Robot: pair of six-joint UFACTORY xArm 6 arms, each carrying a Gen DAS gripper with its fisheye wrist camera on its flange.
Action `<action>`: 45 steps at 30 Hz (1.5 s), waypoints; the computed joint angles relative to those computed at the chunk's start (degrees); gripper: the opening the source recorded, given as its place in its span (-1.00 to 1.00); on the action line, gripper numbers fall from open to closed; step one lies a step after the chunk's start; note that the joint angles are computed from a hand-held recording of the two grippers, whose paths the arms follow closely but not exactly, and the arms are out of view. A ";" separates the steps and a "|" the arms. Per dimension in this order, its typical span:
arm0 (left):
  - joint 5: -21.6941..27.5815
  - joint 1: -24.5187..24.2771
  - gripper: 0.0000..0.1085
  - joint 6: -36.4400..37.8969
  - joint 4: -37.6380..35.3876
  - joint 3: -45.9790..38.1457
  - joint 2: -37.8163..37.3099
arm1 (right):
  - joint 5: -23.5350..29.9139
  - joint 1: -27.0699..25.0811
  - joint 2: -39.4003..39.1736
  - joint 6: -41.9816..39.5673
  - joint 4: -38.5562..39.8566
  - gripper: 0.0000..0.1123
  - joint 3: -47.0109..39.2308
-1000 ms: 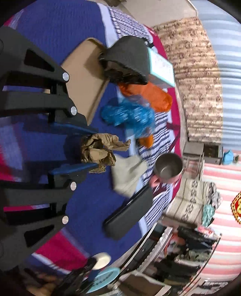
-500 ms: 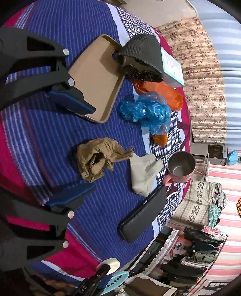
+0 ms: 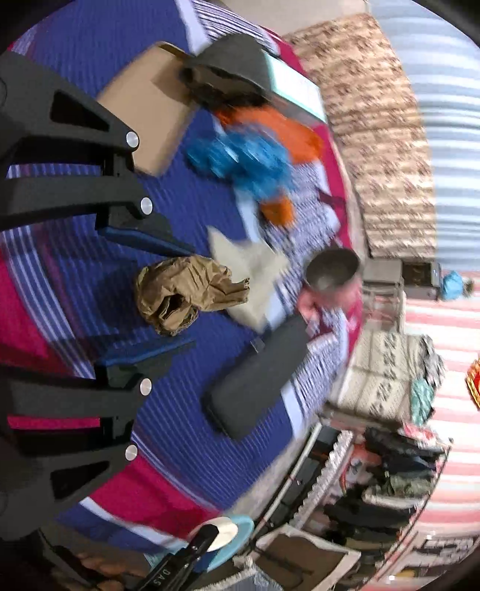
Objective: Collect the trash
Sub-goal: 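Grasp the brown crumpled cloth with the left tool and lift it, then carry the white disc and brown cloth in both tools over the basket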
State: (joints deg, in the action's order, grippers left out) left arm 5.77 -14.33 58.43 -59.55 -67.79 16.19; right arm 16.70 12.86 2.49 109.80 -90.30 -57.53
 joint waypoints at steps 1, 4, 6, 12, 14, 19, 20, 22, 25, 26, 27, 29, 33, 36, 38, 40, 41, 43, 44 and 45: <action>-0.13 -1.07 -0.22 1.40 -1.23 -0.53 -0.21 | 0.29 -0.64 -1.47 0.72 -0.03 0.10 1.10; -1.10 -5.16 -0.22 8.47 -6.80 -2.85 -0.57 | 2.50 -2.15 -6.02 0.75 1.05 0.10 4.76; -1.41 -7.68 -0.22 14.44 -11.46 -4.22 -0.60 | 3.69 -3.32 -9.15 0.18 2.11 0.10 7.50; -1.43 -15.11 -0.22 20.81 -15.09 -8.56 1.83 | 7.84 -6.56 -18.24 -6.44 5.56 0.10 15.04; -0.67 -16.91 -0.22 21.33 -15.21 -9.91 2.84 | 9.25 -7.56 -21.16 -9.37 6.74 0.10 17.66; 1.34 -20.64 -0.22 19.37 -13.32 -12.67 5.65 | 9.69 -11.29 -26.43 -10.56 8.30 0.10 23.01; 1.41 -21.28 -0.22 18.36 -12.53 -13.47 6.57 | 9.19 -12.62 -27.54 -10.02 8.21 0.10 24.34; 1.73 -22.47 -0.22 16.70 -11.19 -14.60 7.78 | 8.26 -14.70 -28.29 -9.06 7.36 0.10 25.57; 2.61 -24.06 -0.22 15.20 -9.77 -16.53 9.71 | 6.37 -17.84 -28.39 -7.09 5.97 0.10 26.74; 2.53 -24.59 -0.22 15.07 -9.53 -17.08 10.22 | 5.51 -18.86 -28.17 -6.16 5.32 0.10 26.93; 2.39 -25.11 -0.22 15.16 -9.46 -17.76 10.85 | 4.89 -19.62 -27.98 -5.44 4.67 0.10 27.04; 2.32 -26.03 -0.22 13.98 -8.35 -19.42 12.31 | 4.16 -20.68 -27.34 -4.54 3.86 0.10 27.05; 4.45 -26.65 -0.22 4.69 0.33 -23.59 15.93 | 2.43 -22.93 -26.53 -2.74 2.17 0.10 27.51; 6.57 -26.79 -0.22 0.66 5.22 -26.65 18.41 | 1.98 -24.00 -26.48 -2.01 1.79 0.10 28.06; 6.95 -27.24 -0.22 -0.81 6.46 -28.86 20.22 | 1.47 -25.04 -26.84 -1.16 1.29 0.10 28.83; 8.51 -27.31 -0.22 -3.09 8.03 -30.72 21.57 | 0.19 -26.68 -26.80 0.33 0.06 0.10 29.21; 8.93 -27.49 -0.22 -3.90 8.89 -31.80 22.45 | -0.04 -26.95 -26.78 0.88 -0.26 0.10 29.38; 8.85 -27.91 -0.22 -5.32 11.05 -33.24 23.84 | -0.82 -27.88 -26.25 2.67 -1.52 0.10 29.44; 9.19 -28.08 -0.22 -6.23 12.18 -34.15 24.61 | -0.88 -27.94 -25.89 3.28 -1.95 0.10 29.34; 9.59 -28.22 -0.21 -6.86 13.01 -35.28 25.55 | -0.73 -27.76 -25.58 3.45 -1.98 0.10 29.18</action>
